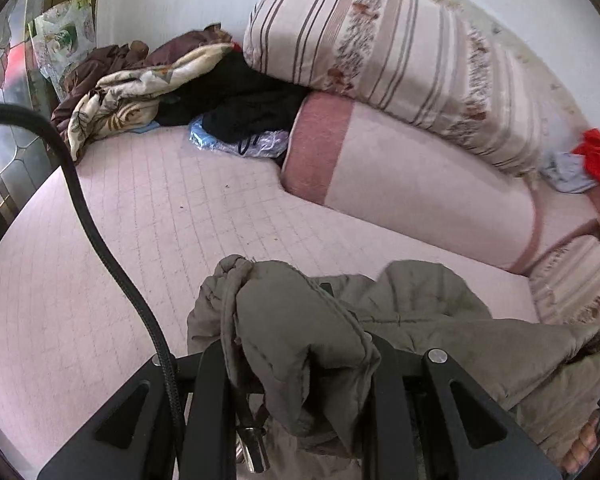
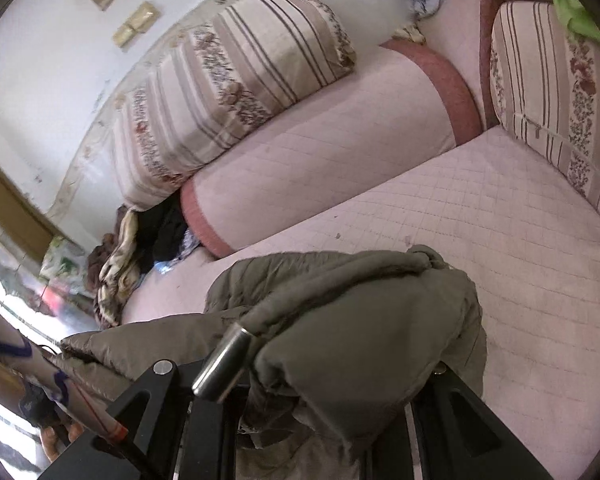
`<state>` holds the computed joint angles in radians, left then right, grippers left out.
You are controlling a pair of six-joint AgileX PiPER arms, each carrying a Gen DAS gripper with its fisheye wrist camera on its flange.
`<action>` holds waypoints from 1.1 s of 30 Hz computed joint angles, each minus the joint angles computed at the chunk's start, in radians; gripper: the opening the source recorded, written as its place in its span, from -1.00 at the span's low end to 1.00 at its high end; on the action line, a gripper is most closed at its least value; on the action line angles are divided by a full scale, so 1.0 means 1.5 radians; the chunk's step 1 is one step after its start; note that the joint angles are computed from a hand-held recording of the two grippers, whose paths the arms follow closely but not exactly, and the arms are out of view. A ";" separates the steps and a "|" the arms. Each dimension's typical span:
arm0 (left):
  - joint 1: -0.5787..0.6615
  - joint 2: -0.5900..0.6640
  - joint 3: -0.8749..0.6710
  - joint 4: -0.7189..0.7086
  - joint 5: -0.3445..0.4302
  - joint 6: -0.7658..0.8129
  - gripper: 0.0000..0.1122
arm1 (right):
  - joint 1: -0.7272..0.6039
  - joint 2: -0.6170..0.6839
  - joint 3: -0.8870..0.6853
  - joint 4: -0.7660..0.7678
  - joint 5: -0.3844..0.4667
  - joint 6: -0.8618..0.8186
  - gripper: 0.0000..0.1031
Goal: Fold large clothes
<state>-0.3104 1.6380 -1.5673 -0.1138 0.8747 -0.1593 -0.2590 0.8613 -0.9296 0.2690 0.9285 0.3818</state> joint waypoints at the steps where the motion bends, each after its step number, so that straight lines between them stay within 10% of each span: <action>1: -0.007 0.036 -0.034 0.016 0.007 -0.020 -0.67 | 0.005 0.028 -0.004 -0.007 -0.017 0.007 -0.61; 17: -0.033 0.360 -0.320 0.114 0.080 -0.110 -0.61 | 0.034 0.377 -0.048 -0.074 -0.213 0.034 -0.59; 25: 0.011 0.385 -0.384 -0.016 0.132 -0.028 -0.40 | 0.002 0.408 -0.025 -0.001 -0.245 -0.015 -0.49; 33: 0.121 0.283 -0.312 -0.320 0.151 0.103 0.00 | -0.005 0.240 0.011 -0.039 -0.245 0.036 0.66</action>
